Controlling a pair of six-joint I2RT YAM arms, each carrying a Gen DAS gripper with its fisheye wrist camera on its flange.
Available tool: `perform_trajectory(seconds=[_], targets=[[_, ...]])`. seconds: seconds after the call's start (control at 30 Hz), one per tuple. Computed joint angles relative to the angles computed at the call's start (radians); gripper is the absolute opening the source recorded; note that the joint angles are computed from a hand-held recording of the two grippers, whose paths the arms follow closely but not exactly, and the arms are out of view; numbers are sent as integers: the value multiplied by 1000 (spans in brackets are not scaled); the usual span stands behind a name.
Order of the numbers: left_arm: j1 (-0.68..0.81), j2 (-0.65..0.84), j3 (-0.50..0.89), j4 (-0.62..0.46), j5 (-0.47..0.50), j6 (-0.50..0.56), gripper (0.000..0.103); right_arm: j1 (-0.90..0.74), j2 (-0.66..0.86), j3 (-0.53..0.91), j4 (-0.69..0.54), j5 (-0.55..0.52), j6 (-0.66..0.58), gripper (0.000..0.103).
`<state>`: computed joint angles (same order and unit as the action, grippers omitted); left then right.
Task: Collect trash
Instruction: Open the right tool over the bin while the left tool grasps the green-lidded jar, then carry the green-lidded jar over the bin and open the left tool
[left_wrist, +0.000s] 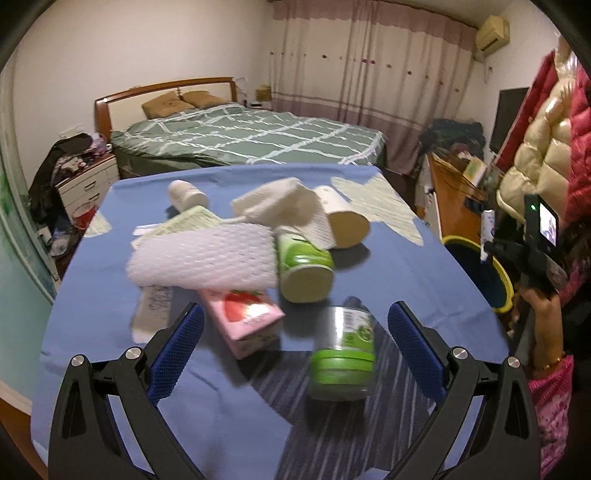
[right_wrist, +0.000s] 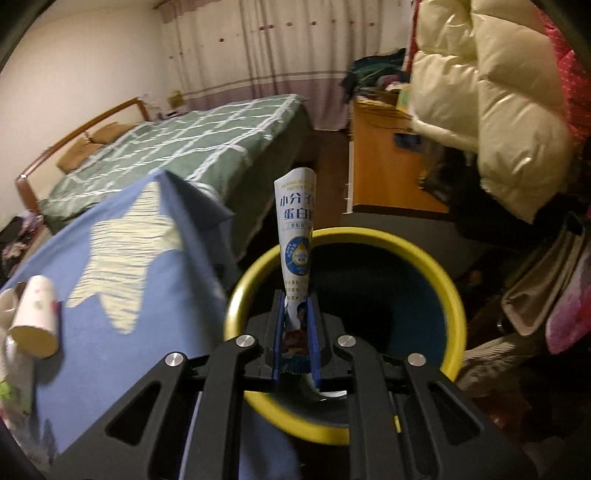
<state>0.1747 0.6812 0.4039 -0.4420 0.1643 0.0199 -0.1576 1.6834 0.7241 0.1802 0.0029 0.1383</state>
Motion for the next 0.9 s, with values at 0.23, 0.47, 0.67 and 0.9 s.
perform_trajectory(seconds=[0.23, 0.47, 0.67, 0.9], targets=[[-105, 32, -20, 24, -53, -44, 98, 4, -31, -40, 40, 47, -2, 35], [-166, 123, -47, 98, -103, -63, 98, 21, -24, -27, 39, 78, -5, 42], [-209, 238, -65, 192, -136, -69, 91, 28, -27, -25, 38, 83, -10, 42], [-241, 357, -60, 254, -149, -90, 72, 25, -19, -21, 41, 69, -10, 43]])
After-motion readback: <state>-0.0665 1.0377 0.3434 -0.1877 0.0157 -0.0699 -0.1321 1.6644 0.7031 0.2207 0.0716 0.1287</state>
